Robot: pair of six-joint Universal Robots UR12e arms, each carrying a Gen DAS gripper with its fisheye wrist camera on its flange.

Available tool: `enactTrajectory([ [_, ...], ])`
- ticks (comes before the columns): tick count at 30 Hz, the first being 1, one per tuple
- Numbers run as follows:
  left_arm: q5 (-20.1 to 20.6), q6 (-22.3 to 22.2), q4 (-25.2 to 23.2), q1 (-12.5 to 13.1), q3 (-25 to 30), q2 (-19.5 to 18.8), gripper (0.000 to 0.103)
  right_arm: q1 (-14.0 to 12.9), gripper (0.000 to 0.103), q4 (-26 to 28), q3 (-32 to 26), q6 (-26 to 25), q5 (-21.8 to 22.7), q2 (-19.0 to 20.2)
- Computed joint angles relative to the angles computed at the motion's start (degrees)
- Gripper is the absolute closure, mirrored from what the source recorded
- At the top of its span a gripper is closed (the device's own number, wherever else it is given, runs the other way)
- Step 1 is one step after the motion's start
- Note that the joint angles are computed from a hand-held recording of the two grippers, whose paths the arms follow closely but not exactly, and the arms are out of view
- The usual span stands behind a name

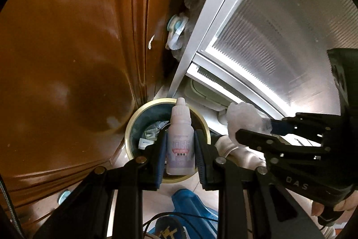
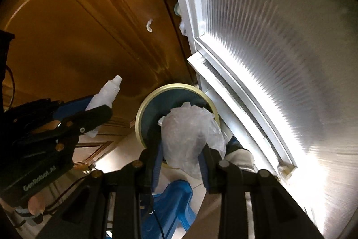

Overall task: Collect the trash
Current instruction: 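Lower the bottle and plastic bag into the bin and open both grippers, then raise both tools to the counter and reach toward the white box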

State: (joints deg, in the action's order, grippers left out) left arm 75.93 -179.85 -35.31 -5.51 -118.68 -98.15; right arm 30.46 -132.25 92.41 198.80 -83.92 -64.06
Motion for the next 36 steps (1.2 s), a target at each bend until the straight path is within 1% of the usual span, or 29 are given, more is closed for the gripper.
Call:
enactTrajectory([
  [5, 0.08, -0.73, -0.62, 0.22, 0.27, -0.48, 0.080, -0.71, 0.069, 0.51, -0.51, 1.02, 2.75, 0.85],
  [7, 0.30, -0.90, -0.91, 0.25, 0.28, -0.47, 0.076, -0.90, 0.066, 1.22, -0.71, 1.10, 3.51, 1.10],
  [10, 0.85, -1.23, -1.15, 0.16, 0.37, -0.54, 0.063, -1.17, 0.064, 1.23, -0.55, 1.65, 4.63, 1.30],
  [11, 1.04, -1.38, -1.20, 0.08, 0.44, -0.66, 0.052, -1.21, 0.063, 0.94, -0.51, 1.85, 4.86, 1.42],
  [12, 1.25, -1.52, -1.20, 0.03, 0.45, -0.67, 0.045, -1.28, 0.063, 0.54, -0.32, 1.99, 5.28, 1.37],
  [18, 3.07, -2.53, -0.66, -0.17, 0.38, -0.39, 0.039, -1.32, 0.058, -0.73, 0.35, 2.38, 5.79, 0.99],
  [27, 4.08, -2.34, 0.19, -0.69, -0.05, 0.97, 0.039, -0.85, 0.057, -2.56, 1.83, 3.86, 4.04, -1.30],
  [32, 4.72, -0.88, -0.28, -1.62, -0.22, 3.13, 0.039, -0.54, 0.057, -2.78, 2.79, 5.21, 2.77, -3.40],
  [36, 4.74, 0.65, 0.53, -2.21, -0.69, 6.13, 0.039, -0.44, 0.057, -2.96, 3.44, 6.01, 2.74, -5.54],
])
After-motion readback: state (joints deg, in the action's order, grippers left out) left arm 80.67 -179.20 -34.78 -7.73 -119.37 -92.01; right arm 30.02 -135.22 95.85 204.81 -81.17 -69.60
